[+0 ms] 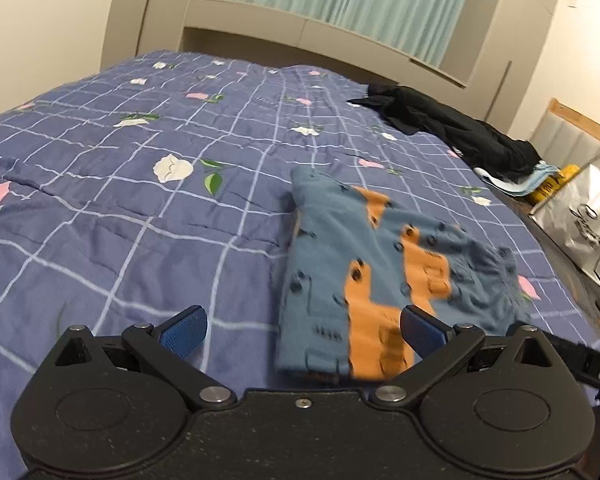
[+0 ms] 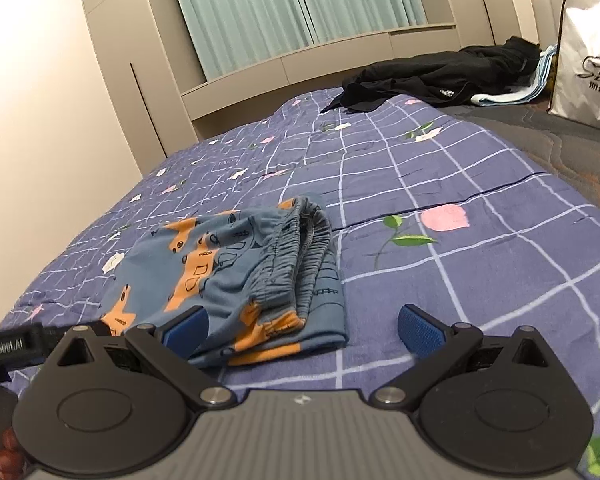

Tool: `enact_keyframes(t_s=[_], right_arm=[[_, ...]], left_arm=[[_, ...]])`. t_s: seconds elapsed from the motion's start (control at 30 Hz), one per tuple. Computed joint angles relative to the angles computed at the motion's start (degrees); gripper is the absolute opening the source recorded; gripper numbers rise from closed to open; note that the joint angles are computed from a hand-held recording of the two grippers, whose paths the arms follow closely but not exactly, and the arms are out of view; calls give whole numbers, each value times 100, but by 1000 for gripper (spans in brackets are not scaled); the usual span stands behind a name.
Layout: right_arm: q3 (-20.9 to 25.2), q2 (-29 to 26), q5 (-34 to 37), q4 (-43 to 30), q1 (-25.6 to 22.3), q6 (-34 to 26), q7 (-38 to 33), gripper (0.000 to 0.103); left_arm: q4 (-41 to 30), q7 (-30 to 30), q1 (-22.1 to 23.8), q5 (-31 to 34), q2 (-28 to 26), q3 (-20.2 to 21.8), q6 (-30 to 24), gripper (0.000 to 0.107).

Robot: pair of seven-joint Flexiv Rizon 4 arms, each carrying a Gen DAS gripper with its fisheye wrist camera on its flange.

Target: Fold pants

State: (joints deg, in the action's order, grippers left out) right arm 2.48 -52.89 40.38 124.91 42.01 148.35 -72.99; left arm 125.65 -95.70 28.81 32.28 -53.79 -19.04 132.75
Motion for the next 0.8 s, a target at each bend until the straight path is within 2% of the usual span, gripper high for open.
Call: enact_keyframes(t_s=[0.1,0.23,0.37,0.53,0.7,0.77,0.8], right_arm=[[-56,43,-131,-111,-89,-181,-12,103],[-75,88,-473,-306,-357,-461,178,103],[-224,19,-541,-549,-387,-654,262,103],[-152,-212,-708,-595,-475,-261,439,101],[-51,-350,-623,-632,-525,65,586,84],[-11,-383,-634,-626,-560,147,640,71],[5,-387,-654,-615,-574,163,658,68]], left_arm=[[-159,-46,39,-139,62,-153,-422,103],[-361,-19,35,-399,40,-323,-745,103],[-526,115,36,-631,-14,-513,-1060,103],[-528,332,20,-791,-20,-638,-1189,103],[-405,512,272,-753,-77,-974,-1299,102],[-347,546,268,-816,-53,-987,-1258,102],[-320,546,226,-881,-10,-953,-1248,100]])
